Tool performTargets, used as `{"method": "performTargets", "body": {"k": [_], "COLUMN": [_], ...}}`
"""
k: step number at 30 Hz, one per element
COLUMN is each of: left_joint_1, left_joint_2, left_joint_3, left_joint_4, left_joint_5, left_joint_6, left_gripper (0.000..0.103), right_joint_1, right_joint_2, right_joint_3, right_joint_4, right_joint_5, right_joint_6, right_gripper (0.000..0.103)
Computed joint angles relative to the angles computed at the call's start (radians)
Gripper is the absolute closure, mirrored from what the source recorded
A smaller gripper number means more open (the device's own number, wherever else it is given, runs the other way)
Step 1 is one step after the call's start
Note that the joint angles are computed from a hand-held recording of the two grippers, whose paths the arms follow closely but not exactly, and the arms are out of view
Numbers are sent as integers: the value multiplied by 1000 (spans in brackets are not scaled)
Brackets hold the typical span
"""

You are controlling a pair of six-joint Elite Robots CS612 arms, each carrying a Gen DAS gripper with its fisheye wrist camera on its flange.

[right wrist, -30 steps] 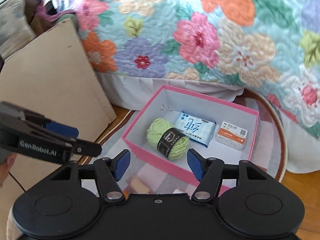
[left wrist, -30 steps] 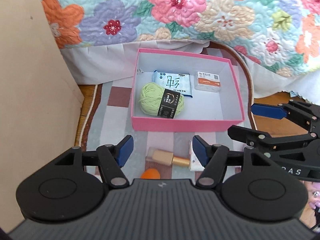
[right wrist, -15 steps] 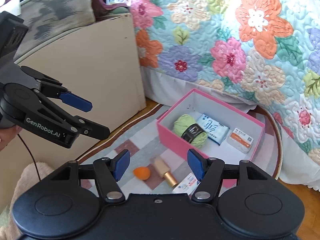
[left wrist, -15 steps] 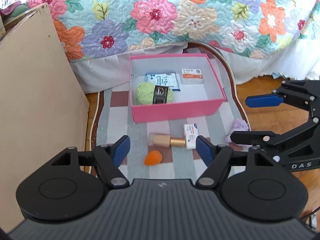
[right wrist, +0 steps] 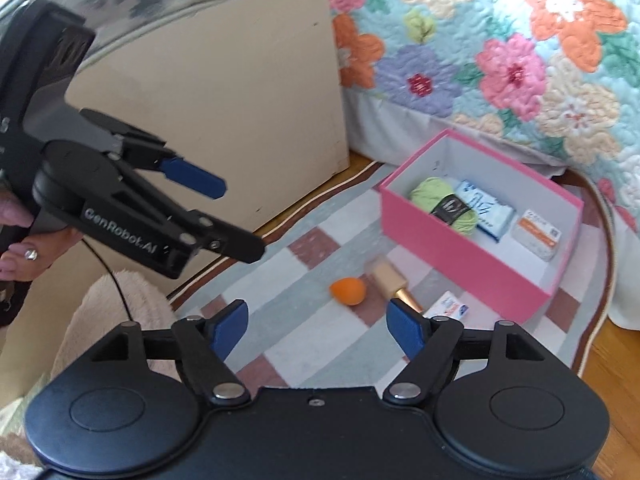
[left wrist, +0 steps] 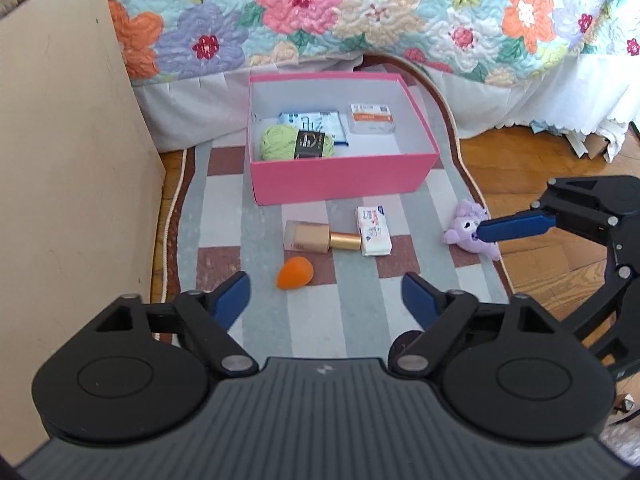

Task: Organize objects
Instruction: 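Withdraw the left tool and move it to the orange makeup sponge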

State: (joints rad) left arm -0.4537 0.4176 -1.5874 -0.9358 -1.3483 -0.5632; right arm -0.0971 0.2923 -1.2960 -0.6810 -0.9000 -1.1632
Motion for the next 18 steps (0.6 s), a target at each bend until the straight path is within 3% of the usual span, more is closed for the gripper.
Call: {"method": "performTargets", "body": {"k": [1,5,11,14,18], "left_joint_1": [3,21,54,65,95], "left_joint_2": [4,26,71,88,116], "left_joint_3": [4,17,45,66,85], "left_joint_4": [-1,-25,-92,-114,-164], "left_joint_5": [-6,-32,-33,-8,-86], "left_joint_6": [11,27,-25,-55,-140], "left_gripper": [9,7,5,6,6], "right_joint_1": [4,23,47,62,73], "right_joint_2": [2,16,54,90,135], "right_joint_3": [4,21,36,30,28], "right_joint_4": [-7,-63,-110,-176,-264], "right_joint_5": [-7,-20,12,0,-13], "right_joint_6": [-14,-35,-75,-45,22], "right_gripper": [16,14,15,15,15]}}
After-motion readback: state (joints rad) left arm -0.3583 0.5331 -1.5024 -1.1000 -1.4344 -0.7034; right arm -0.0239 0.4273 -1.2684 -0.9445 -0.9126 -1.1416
